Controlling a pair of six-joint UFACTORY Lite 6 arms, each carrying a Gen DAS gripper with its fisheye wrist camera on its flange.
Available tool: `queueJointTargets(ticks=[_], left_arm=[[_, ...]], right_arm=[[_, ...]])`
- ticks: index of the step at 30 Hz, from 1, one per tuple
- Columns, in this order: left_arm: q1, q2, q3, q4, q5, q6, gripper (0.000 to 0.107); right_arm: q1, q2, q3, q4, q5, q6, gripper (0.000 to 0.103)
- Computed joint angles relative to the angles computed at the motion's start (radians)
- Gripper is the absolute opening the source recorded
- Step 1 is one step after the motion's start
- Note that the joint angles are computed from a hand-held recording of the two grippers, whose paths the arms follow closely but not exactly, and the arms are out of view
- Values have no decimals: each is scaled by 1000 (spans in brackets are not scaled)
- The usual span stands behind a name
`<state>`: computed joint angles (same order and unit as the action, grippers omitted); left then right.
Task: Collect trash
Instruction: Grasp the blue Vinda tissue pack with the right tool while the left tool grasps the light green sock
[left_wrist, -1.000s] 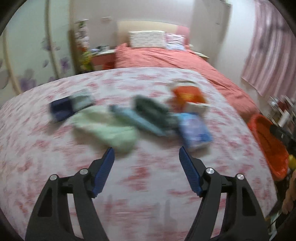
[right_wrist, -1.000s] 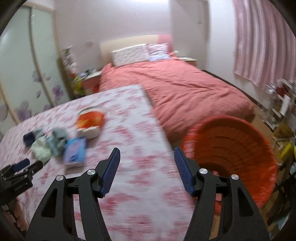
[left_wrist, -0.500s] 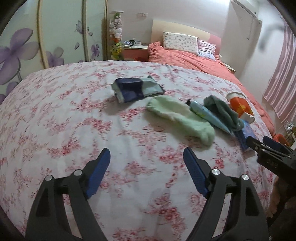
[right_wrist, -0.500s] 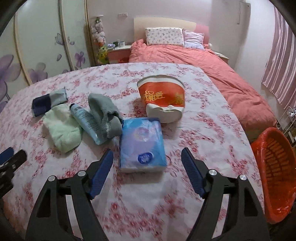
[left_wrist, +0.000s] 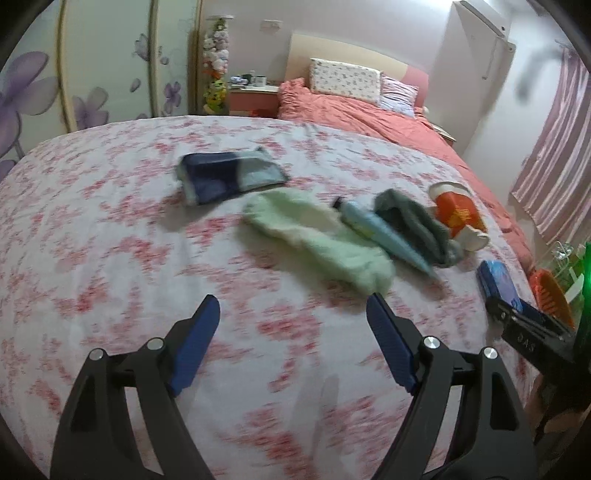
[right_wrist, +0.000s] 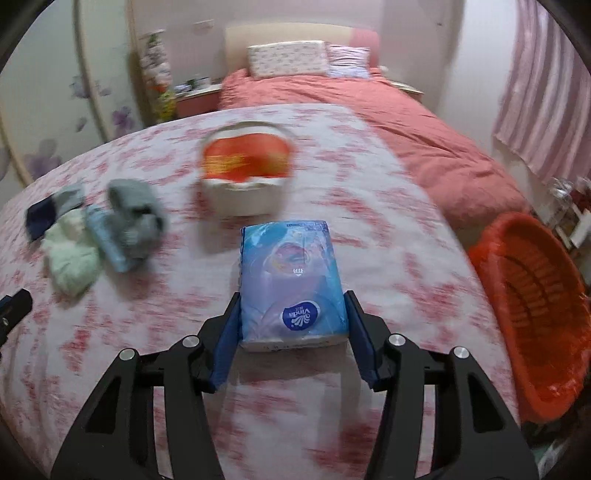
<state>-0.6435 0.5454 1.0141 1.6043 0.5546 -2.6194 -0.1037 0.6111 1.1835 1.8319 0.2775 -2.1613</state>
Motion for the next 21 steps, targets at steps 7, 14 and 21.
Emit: queueJointTargets(ticks=[7, 14, 21], left_arm=[[29, 193, 285, -178, -21, 241, 79], [83, 261, 376, -301, -31, 369, 66], [107, 150, 193, -147, -68, 227, 32]], right_arm=[[-54, 44, 60, -154, 23, 169, 54], [-63, 50, 61, -160, 34, 167, 55], [-62, 51, 63, -163, 34, 170, 55]])
